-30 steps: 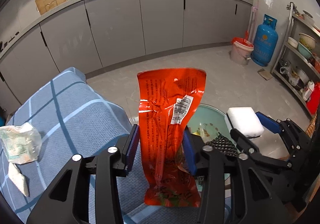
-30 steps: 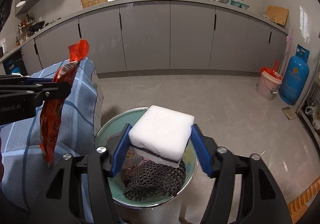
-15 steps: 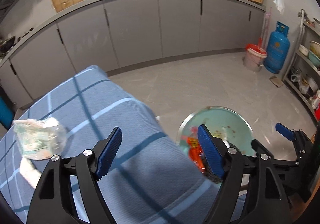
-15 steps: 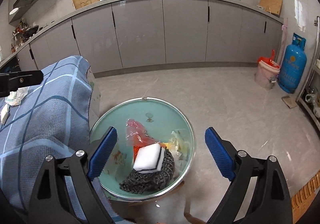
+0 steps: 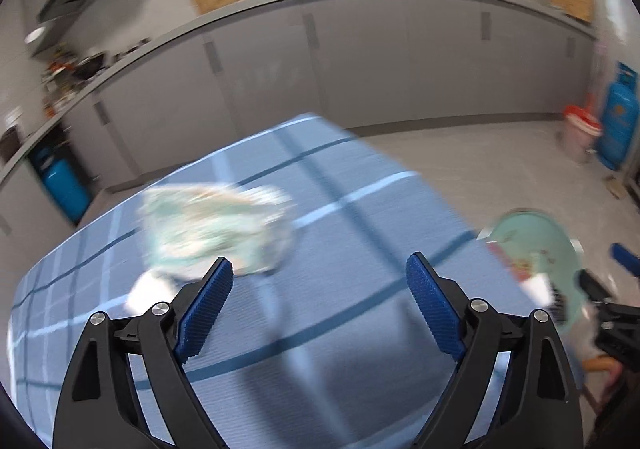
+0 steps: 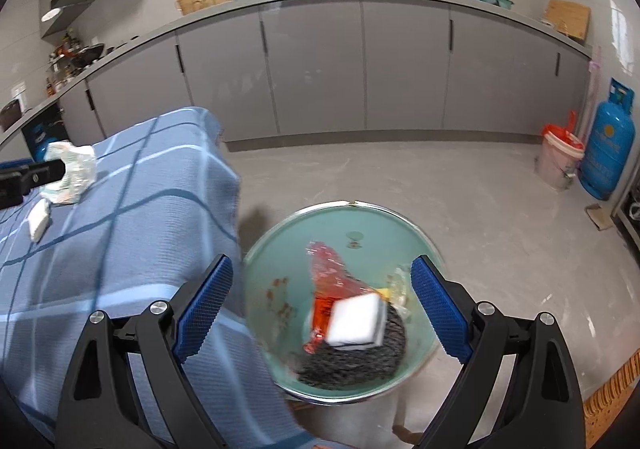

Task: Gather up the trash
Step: 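Grasp the white cloth with the left tool while the right tool grasps the clear bag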

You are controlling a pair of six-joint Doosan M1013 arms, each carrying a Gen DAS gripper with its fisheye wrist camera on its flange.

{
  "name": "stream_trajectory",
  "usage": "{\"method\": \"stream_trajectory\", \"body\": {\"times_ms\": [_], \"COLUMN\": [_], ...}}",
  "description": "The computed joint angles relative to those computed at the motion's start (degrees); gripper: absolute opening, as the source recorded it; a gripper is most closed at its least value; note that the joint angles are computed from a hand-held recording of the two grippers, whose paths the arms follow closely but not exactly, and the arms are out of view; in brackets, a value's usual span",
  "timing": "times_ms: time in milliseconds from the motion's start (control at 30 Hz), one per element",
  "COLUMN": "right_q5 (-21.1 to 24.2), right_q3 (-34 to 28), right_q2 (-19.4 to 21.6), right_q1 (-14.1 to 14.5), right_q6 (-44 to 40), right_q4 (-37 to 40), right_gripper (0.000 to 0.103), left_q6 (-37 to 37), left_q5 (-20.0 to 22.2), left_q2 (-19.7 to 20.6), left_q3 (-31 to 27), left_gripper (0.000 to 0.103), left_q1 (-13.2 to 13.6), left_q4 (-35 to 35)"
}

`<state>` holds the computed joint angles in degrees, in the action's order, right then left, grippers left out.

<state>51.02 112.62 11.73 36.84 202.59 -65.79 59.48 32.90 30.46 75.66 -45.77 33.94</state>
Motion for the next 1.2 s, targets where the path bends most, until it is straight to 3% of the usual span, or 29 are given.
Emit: {"method": "stream_trajectory", "body": {"times_ms": [100, 233, 467, 633, 767, 833, 867, 1033, 1200], "right_q5": [-0.7, -1.72, -3.19, -4.76, -6.64, -8.01, -8.56, -11.08, -13.78], "right_q3": [-1.49, -3.47, -6.92, -9.91, -12.56, -14.01, -14.78, -19.44, -23.79], "right_q2": [0.64, 1.6, 3.08, 4.32, 5.6, 6.37, 6.77, 9.44, 11.99], "right_q1": [0.5, 0.99, 1.34, 0.92, 0.52, 0.25, 0.1, -0.84, -1.96], "right_q6": [-1.2, -3.23, -6.27, -10.23, -14.04, -16.12, -17.41, -25.51, -30.7], "right_q4": [-0.76, -1.53, -2.41, -2.52, -2.34, -2.17, -1.89, 0.99, 3.05], "right_gripper": [0.09, 0.091, 0.094, 0.094, 0.095, 0.095, 0.095, 0.095, 0.095], "left_q6": [-8.81, -14.6, -12.72, -10.08, -8.04, -4.74, -2.02, 2.25, 2.05], "left_q5": [5.33, 12.08, 13.11, 16.51, 14.58, 13.33, 12.23, 9.89, 8.16], "left_q2": [0.54, 1.92, 3.35, 6.16, 6.1, 5.77, 5.5, 4.32, 2.35], "left_q3": [-0.45, -2.44, -4.99, -8.02, -7.36, -6.8, -6.47, -4.64, -1.99], "left_gripper": [0.092, 0.092, 0.092, 0.092, 0.089, 0.062, 0.059, 0.03, 0.027], "left_q1": [1.23, 4.1, 6.36, 7.05, 8.26, 8.9, 9.4, 10.11, 10.74], "left_q4": [6.3, 5.02, -0.4, -3.56, -6.29, -9.59, -12.67, -14.74, -12.59]}}
